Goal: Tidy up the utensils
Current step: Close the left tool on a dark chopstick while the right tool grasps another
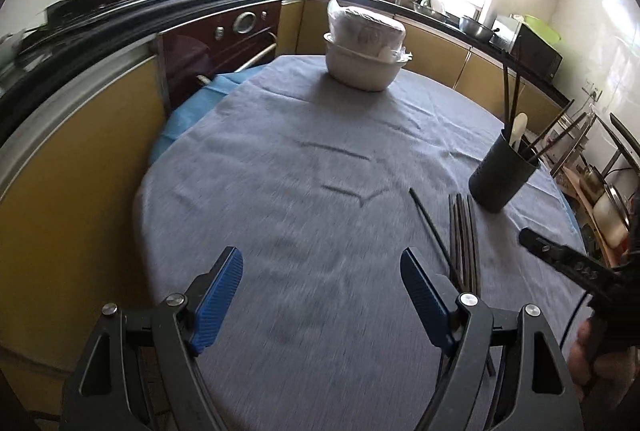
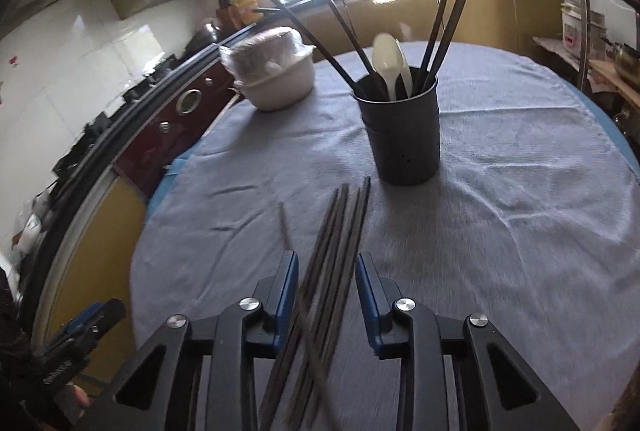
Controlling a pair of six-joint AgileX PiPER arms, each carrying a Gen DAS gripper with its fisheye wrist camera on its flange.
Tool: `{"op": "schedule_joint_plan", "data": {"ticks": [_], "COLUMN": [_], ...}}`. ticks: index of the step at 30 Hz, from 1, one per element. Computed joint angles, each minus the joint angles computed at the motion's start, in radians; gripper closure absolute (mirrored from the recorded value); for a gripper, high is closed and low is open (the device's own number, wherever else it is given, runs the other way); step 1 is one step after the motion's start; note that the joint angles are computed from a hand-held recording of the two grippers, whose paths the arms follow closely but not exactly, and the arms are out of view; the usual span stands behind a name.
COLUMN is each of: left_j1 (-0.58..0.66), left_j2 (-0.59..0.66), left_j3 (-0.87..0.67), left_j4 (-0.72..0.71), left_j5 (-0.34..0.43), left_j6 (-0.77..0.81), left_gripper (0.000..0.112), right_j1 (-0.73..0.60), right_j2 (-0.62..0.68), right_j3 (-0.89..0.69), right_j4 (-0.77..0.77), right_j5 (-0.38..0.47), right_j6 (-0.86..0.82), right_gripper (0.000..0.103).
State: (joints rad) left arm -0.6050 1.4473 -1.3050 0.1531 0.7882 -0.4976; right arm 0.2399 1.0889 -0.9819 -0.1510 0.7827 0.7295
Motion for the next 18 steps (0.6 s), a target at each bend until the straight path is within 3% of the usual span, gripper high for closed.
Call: {"op": "schedule_joint_plan", "data": {"ticks": [6,11,18], "left_j1": [0.037,0.025,-0.028], "left_j2": [0.16,0.243,0.346], "left_j3": [-0.136,-0.215,-0.308], "left_j4": [-0.075,-0.09,-0.081], "left_j5": [0.012,0.034,0.061], "left_j6": [0.073,0.084,0.108], "left_gripper": [0.031,0.031,0.031], "right_j1": [-0.119,-0.121,-0.078], "right_j2": [0.175,0.275,0.281], "right_j3": [-0.038,-0.078,-0.065], "right_j4": [0.106,0.087,0.018], "right_j5": [-0.086,-0.065,-0.033], "right_j6": [-0.146,-0.15,-0.129], "right_gripper": [0.082,0.086,0.086]}}
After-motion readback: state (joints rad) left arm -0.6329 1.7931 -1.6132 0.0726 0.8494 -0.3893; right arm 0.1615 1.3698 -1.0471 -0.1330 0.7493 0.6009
